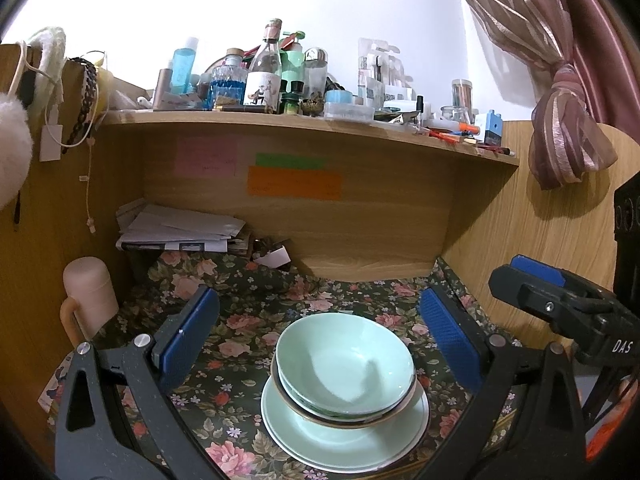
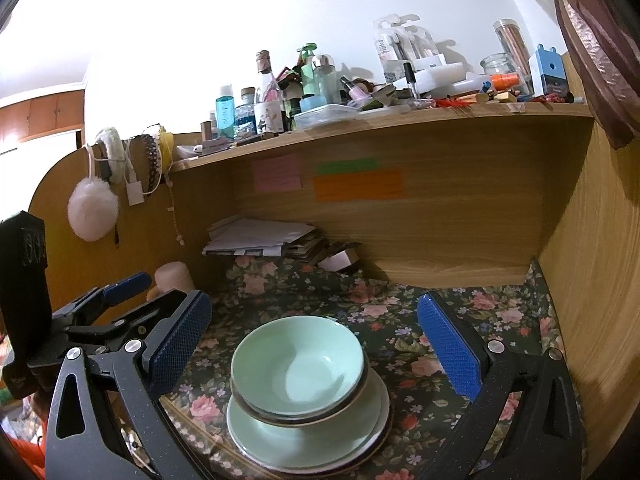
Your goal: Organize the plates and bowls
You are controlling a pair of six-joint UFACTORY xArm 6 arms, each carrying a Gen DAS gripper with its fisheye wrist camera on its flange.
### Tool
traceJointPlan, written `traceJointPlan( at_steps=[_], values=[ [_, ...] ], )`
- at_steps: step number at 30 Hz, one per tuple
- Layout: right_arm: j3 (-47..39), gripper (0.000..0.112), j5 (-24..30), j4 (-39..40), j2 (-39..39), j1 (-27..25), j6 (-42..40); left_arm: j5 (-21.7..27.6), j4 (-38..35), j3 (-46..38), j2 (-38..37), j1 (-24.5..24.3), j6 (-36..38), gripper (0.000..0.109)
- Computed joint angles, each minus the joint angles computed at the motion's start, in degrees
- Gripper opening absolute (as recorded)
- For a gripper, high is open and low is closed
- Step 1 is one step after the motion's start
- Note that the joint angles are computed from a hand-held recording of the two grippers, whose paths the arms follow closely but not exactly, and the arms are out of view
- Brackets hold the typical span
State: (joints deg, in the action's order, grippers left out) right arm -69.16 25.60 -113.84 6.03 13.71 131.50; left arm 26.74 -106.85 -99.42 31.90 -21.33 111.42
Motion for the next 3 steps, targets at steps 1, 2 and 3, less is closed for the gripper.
traceJointPlan(
  at_steps=[1,2,3],
  values=[
    [0.0,0.103,0.1,0.1,0.1,0.0,0.0,0.0,0.3,-0.3,0.2,0.0,-0.4,0.102],
    [-0.1,0.103,0.2,0.3,0.2,-0.1,0.1,-0.1,0.8,-0.6,0.5,-0.1,-0.9,0.102],
    [-0.1,0.103,0.3,0.5,0.2,-0.2,0.1,-0.1,1.3,-0.9,0.7,-0.1,-1.3,0.102]
  ],
)
